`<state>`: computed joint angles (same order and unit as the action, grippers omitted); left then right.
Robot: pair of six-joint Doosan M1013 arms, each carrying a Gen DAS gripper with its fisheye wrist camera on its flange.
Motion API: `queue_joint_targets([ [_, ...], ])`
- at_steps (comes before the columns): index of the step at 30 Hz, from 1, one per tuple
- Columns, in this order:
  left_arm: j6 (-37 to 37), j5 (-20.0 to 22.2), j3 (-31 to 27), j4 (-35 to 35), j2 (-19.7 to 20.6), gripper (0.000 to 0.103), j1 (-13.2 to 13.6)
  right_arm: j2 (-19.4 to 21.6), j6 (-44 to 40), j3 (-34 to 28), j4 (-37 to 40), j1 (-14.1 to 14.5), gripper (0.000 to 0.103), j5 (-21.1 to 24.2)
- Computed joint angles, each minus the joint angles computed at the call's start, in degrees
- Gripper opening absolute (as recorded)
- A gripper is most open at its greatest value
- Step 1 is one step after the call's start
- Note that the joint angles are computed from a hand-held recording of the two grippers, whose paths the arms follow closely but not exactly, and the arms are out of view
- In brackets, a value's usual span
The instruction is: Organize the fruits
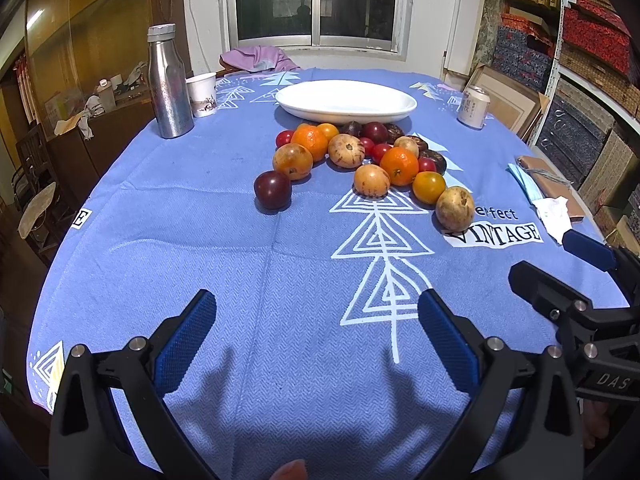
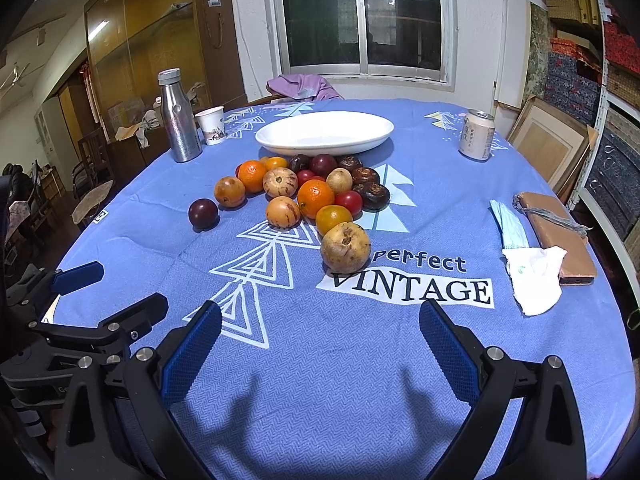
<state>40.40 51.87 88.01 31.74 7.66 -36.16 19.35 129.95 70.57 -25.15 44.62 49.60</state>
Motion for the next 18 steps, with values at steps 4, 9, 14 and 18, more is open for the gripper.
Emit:
queue_joint_targets([
  [4, -0.02, -0.01, 0.11, -0.43, 0.02, 0.099, 0.03, 0.12, 0.15, 0.05, 0.07, 0.14, 0.1, 0.04],
  [9, 0.16, 0.09, 0.04, -1.03, 0.11, 0.099, 0.21, 0.16, 0.44, 0.25, 0.05, 0.41, 0.1, -0.02],
  [14, 0.49, 0.17, -0.19, -1.45, 0.23, 0.099, 0.42, 0.18, 0.35, 0.22, 0.44, 0.32, 0.1, 0.01],
  [18, 0.35, 0.13, -0.07, -1.7, 0.14, 0.099, 0.41, 0.17, 0.1, 0.21, 1.04, 0.22, 0.1, -0.01],
])
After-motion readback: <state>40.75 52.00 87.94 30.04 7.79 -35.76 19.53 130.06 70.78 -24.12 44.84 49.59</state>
